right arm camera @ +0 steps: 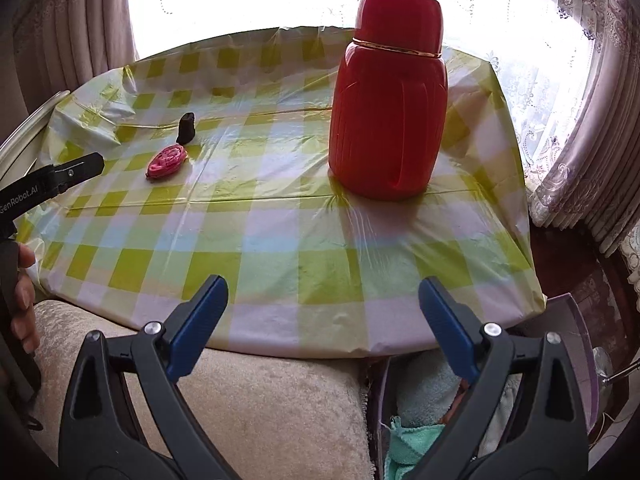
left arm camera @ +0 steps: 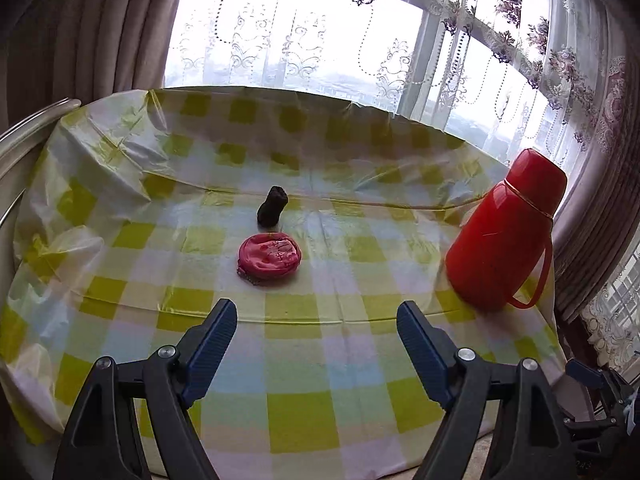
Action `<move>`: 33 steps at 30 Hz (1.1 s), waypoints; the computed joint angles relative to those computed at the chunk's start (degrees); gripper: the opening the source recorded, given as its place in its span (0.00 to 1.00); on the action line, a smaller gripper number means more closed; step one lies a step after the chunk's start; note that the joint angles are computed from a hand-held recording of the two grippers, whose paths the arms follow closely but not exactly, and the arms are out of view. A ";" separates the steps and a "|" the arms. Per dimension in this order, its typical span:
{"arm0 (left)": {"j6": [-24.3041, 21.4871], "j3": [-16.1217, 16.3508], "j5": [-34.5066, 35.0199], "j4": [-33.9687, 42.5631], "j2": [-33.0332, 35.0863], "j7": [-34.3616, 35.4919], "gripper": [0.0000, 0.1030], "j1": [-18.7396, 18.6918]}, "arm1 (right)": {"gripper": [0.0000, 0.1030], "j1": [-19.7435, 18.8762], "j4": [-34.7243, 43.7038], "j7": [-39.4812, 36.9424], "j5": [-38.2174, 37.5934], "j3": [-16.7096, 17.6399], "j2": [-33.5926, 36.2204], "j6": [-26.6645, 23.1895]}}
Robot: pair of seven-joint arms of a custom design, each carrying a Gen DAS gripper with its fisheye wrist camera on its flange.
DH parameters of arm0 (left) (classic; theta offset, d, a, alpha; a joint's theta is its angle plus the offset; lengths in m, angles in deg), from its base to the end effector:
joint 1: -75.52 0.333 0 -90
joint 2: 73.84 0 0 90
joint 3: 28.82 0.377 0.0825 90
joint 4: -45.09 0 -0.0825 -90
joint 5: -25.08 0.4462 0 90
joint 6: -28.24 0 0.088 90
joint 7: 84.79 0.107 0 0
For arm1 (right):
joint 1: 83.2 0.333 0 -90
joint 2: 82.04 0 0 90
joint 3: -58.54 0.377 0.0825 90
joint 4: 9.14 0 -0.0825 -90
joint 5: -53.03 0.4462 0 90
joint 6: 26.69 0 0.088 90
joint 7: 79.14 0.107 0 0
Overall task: Organize soft objects
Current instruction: 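Move both grippers back over the table toward the pink purse and brown sock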
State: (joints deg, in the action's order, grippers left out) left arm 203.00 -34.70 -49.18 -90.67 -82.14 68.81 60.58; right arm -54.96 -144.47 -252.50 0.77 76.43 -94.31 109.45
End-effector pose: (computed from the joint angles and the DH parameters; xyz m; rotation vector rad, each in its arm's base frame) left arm 0.5266 -0.1215 0.4598 -1.5853 1.9922 -1.1051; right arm 0.3721 0.3816 0.4587 -1.5421 2.0091 -0.7936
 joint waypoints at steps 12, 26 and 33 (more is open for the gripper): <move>-3.63 -1.81 13.58 6.17 8.36 -15.03 0.81 5.91 | 0.94 -0.75 5.71 -0.92 -2.05 -3.47 7.13 5.43; -5.75 -6.66 31.31 15.37 19.29 -30.34 0.81 12.13 | 0.94 -0.41 11.63 -1.97 -4.09 -7.74 13.37 8.95; -5.87 -6.32 44.27 19.40 24.08 -40.51 0.81 12.15 | 0.94 -0.67 14.58 -2.55 -4.81 -9.74 15.68 9.63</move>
State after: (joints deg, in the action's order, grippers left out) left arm 197.13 -41.02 -4.92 -71.27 -58.06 28.30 72.73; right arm -55.63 -129.89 -255.04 -4.04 66.69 -78.63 119.08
